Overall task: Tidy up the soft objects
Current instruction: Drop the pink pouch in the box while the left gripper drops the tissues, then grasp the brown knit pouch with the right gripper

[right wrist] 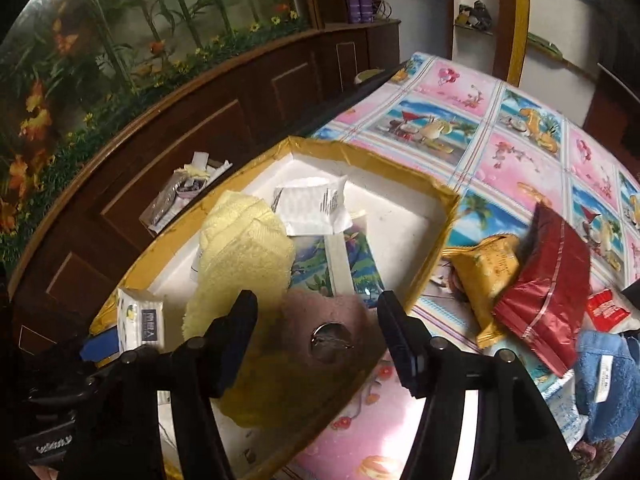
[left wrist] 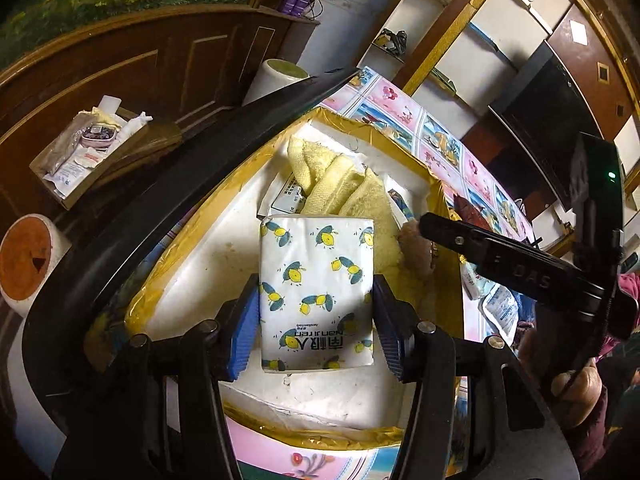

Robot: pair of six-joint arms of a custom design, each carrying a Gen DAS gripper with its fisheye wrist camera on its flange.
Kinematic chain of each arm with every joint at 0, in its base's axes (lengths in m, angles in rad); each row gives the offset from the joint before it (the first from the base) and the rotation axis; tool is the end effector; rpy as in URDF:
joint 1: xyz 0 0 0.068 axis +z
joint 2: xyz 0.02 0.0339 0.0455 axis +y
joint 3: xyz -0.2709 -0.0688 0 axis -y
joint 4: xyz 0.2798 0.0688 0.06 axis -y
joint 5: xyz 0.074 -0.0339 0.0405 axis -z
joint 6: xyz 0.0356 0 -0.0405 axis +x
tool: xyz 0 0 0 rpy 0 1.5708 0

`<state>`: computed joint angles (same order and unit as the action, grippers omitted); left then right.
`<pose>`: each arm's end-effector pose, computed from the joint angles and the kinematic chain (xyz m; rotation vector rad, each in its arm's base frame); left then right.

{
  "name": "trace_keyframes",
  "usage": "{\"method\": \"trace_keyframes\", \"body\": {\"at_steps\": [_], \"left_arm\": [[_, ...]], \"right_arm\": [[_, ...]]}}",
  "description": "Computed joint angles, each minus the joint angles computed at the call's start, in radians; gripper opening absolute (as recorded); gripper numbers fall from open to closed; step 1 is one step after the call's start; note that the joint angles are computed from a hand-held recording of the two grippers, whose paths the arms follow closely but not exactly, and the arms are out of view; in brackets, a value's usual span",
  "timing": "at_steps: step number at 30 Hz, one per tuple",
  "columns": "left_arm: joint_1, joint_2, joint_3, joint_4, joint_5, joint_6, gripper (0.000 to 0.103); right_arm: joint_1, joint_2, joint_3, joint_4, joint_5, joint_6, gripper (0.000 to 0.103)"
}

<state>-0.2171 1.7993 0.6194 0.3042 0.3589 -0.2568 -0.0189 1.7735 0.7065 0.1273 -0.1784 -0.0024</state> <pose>0.3022 -0.0795 0.0591 0.1134 2.4753 -0.6462 0.3266 0.0001 0.0747 -0.0524 2.5015 0.2150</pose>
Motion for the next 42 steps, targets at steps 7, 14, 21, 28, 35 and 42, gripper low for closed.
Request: {"method": "trace_keyframes", "body": {"at_steps": [7,14,21,28,35,42], "left_arm": [[-0.067,-0.049,-0.032,-0.001,-0.069,0.009,0.052],[-0.264,-0.139,-0.077,-0.012,-0.266,0.030,0.052],[-0.474,-0.143,-0.055,-0.036,-0.504,0.025,0.063],[-0.582,-0.173,-0.028,-0.059,-0.642,0.008,0.063],[-0.669,-0.142,0.026,-0.095,-0.708,0.034,0.063],[-0.714,-0.082,0.081,-0.127,-0.699,0.041,0.063]], "right_arm": [[-0.094,-0.126,-0.131,0.049,-0.031,-0.019,0.066],[-0.239,-0.199,-0.256,0.106,-0.056,-0.095,0.066],[-0.497,-0.221,-0.306,0.100,-0.170,-0.204,0.066],[-0.765,-0.185,-0.277,0.070,-0.296,-0.303,0.066],[-0.906,-0.111,-0.204,0.055,-0.377,-0.318,0.067],[-0.924,-0.065,-0.168,0.124,-0.322,-0.282,0.067]]}}
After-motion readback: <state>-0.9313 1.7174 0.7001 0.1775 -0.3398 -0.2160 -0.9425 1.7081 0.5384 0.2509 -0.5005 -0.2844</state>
